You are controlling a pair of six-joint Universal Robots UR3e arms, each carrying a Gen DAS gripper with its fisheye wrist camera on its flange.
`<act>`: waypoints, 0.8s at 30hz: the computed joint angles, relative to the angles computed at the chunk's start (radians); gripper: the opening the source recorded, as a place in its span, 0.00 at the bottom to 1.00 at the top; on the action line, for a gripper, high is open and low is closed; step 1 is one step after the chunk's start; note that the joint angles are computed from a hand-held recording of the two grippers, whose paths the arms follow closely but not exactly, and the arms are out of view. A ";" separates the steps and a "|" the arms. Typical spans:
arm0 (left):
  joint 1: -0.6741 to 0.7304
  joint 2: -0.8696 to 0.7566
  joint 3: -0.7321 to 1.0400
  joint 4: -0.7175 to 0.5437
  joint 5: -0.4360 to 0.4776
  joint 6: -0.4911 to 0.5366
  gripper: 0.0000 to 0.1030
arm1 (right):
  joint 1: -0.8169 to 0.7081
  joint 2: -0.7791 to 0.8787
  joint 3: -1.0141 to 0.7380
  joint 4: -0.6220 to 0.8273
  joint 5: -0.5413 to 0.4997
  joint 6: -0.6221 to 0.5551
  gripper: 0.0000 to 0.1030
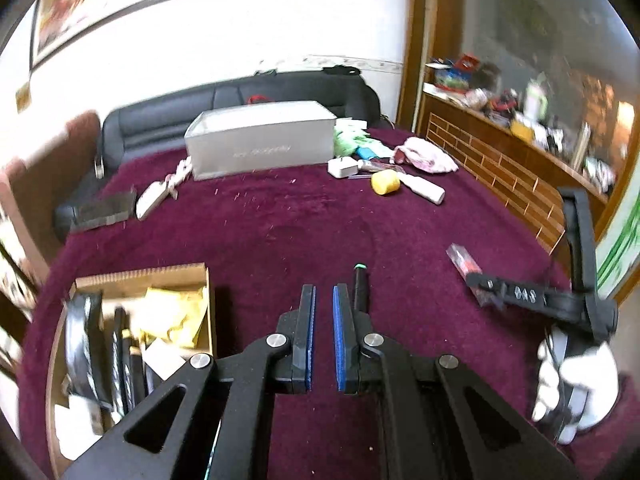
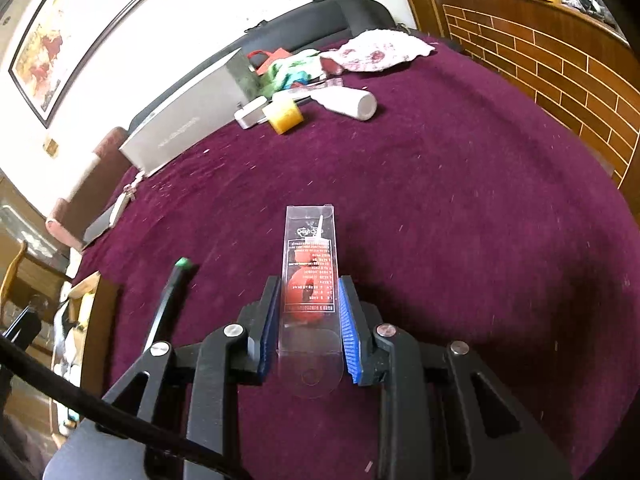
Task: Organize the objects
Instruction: 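Carry the tube and green-capped marker over the cardboard box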
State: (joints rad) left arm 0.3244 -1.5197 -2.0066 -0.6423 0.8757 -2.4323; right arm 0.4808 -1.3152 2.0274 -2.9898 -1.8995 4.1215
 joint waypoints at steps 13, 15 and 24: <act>-0.362 -0.379 0.143 0.267 0.375 -0.113 0.32 | 0.103 0.000 -0.042 -0.002 0.043 0.073 0.25; -0.418 -0.448 0.165 0.310 0.474 -0.111 0.34 | 0.107 -0.006 -0.042 0.000 0.043 0.070 0.25; -0.288 -0.385 0.105 0.206 0.265 -0.082 0.11 | 0.106 0.017 -0.051 -0.034 0.080 0.066 0.25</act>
